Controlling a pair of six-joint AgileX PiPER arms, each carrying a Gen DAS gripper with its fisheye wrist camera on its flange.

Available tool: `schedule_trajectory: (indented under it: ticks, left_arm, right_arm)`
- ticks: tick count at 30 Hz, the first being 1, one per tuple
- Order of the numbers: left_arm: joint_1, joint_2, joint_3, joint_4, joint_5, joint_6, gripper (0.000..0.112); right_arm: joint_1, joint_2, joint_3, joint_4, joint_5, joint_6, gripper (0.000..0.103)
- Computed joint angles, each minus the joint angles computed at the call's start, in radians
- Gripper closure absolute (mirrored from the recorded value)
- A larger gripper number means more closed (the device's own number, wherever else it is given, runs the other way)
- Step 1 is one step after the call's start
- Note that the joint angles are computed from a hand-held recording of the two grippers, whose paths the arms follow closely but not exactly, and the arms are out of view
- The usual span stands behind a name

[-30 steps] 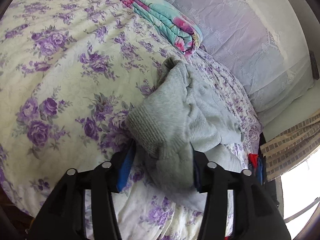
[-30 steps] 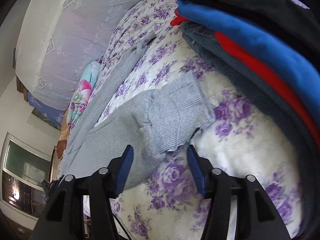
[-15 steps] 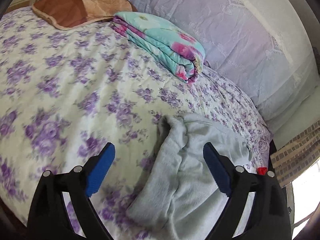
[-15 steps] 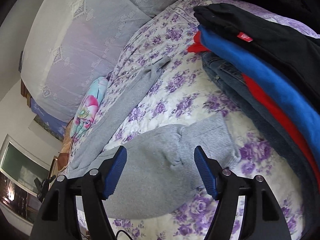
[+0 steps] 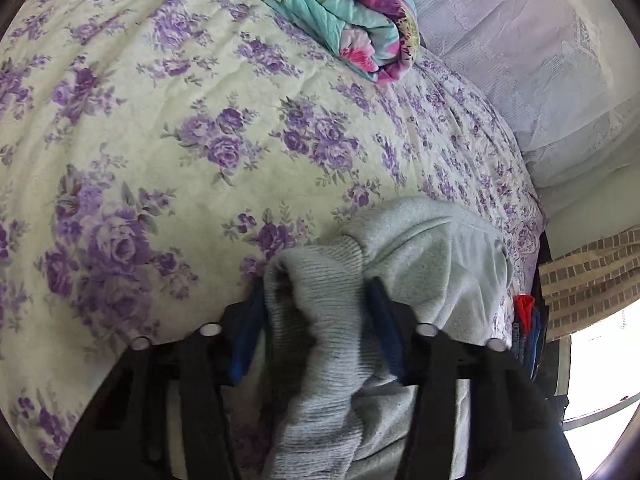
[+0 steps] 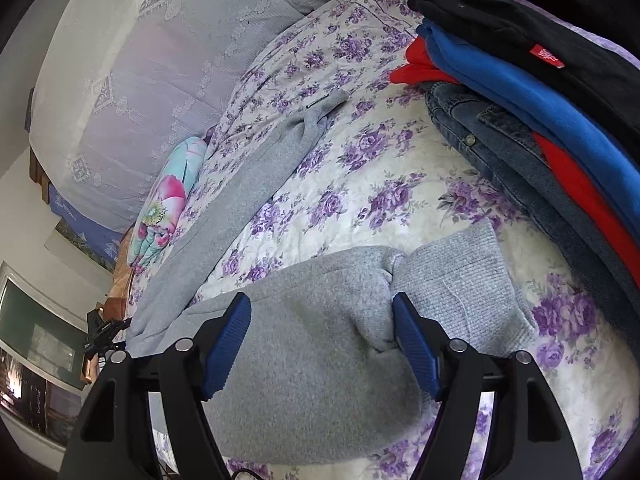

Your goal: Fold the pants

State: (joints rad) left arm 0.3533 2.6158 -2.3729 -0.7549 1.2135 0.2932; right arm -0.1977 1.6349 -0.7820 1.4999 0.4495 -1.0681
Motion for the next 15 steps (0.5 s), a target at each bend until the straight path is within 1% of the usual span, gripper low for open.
schedule_trajectory:
  ticks: [1, 2, 3, 5, 7, 8, 9, 11, 12, 13, 14, 15]
  left_arm:
    - [0.002, -0.017, 0.034, -0.017, -0.024, 0.013, 0.084]
    - [0.005, -0.041, 0.075, -0.033, -0.052, 0.033, 0.09]
    - [0.01, -0.076, 0.137, -0.054, -0.095, 0.059, 0.096]
    - [0.02, -0.133, 0.22, -0.088, -0.166, 0.096, 0.102]
    - [0.03, -0.161, 0.248, -0.106, -0.221, 0.099, 0.102]
    - [0.033, -0.159, 0.233, -0.1, -0.237, 0.081, 0.102]
    - [0.037, -0.141, 0.193, -0.087, -0.231, 0.058, 0.102]
    - [0.034, -0.095, 0.121, -0.051, -0.215, 0.012, 0.102]
    - [0.023, -0.059, 0.062, 0.003, -0.187, -0.029, 0.101]
    - [0.012, -0.033, 0.029, 0.049, -0.172, -0.057, 0.098]
    - [0.012, -0.026, 0.035, 0.055, -0.177, -0.066, 0.089]
    - [0.021, -0.034, 0.066, 0.032, -0.192, -0.057, 0.076]
  right_arm:
    - [0.011, 0.01, -0.014, -0.007, -0.008, 0.008, 0.026]
    - [0.023, 0.016, -0.027, -0.017, -0.02, 0.021, 0.026]
    - [0.033, 0.017, -0.036, -0.026, -0.033, 0.031, 0.026]
    - [0.048, 0.013, -0.051, -0.023, -0.054, 0.03, 0.026]
    - [0.052, 0.005, -0.064, -0.033, -0.067, 0.04, 0.026]
    - [0.05, 0.001, -0.07, -0.036, -0.068, 0.037, 0.026]
    - [0.053, -0.002, -0.078, -0.056, -0.083, 0.052, 0.026]
    - [0.075, -0.013, -0.092, -0.16, -0.164, 0.139, 0.027]
    - [0.084, -0.012, -0.099, -0.242, -0.203, 0.212, 0.027]
    - [0.083, -0.007, -0.1, -0.283, -0.226, 0.251, 0.027]
    - [0.07, -0.001, -0.1, -0.285, -0.219, 0.257, 0.027]
    - [0.053, 0.004, -0.096, -0.246, -0.191, 0.224, 0.027]
